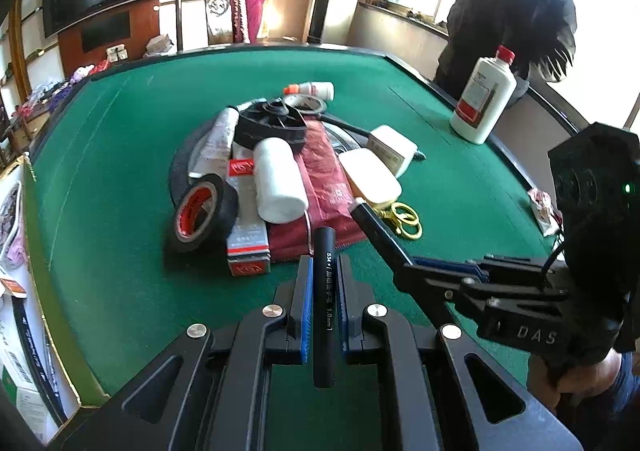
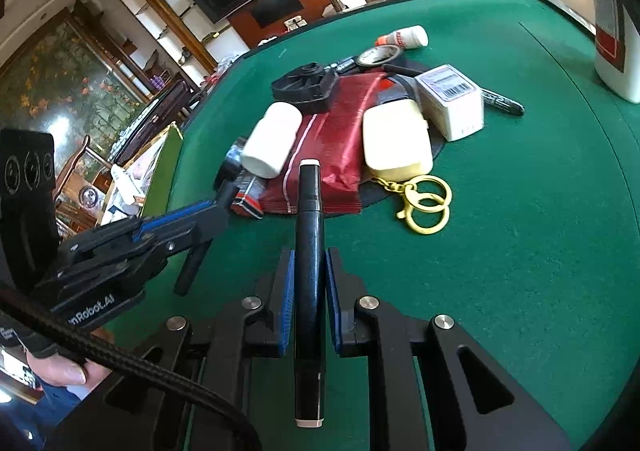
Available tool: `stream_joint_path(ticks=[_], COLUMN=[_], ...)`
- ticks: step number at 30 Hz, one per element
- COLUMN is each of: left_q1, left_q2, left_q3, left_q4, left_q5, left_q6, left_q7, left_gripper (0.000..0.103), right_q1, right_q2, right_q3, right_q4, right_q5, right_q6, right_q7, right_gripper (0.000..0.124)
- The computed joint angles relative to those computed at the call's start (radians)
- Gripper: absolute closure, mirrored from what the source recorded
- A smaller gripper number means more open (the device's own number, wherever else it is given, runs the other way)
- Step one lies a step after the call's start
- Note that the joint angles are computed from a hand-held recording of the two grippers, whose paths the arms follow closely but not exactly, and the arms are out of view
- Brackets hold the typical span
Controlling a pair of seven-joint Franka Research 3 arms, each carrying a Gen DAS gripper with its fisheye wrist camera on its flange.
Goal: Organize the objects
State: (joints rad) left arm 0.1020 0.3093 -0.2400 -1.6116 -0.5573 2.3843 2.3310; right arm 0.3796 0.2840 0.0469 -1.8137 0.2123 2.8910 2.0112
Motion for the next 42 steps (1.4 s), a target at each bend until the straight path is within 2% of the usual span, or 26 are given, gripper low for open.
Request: stream_joint_path(ticks=[13, 25, 32, 35, 40, 42], left_q1=[0.002, 0.007, 0.018, 0.019, 0.028, 0.033], left_q2=[0.01, -0.023, -0.05, -0.055, -0.061, -0.06], left_q3=[0.002, 0.001, 0.006, 0.01, 0.018, 0.022], left_q4=[0.013, -0.019, -0.027, -0.025, -0.016, -0.009], left_q5=[-0.002, -0.039, -0.111, -0.134, -0.175, -0.194], left_q6=[-0.052, -0.003, 0.014, 0.016, 0.02, 0.024], left_q7=[-0.009, 0.022, 0.063, 0.073, 0.088, 0.086], left_gripper=[0.095, 0.095, 0.095, 0.095, 0.095, 0.095], right_q1=[-0.006, -0.027, -0.004, 0.029, 0.037, 0.063], right_q2=[-0.014, -0.013, -0.012, -0.01, 0.022, 0.041], right_q3=[0.005, 0.043, 0.025, -0.006, 0.01, -0.011], right_q4=[-0.022, -0.014, -0.011, -0.005, 0.037, 0.065], right_q5=[0.02, 0.103, 0.078, 0.024, 0.028, -0.004], right_q6=[0.013, 0.019, 0.031, 0.037, 0.063, 0.062], right_q7=[-0.017, -0.094, -0.067, -0.013, 0.019, 0.046], right_gripper=[0.112, 0.112, 0.111, 0.111, 0.111, 0.111])
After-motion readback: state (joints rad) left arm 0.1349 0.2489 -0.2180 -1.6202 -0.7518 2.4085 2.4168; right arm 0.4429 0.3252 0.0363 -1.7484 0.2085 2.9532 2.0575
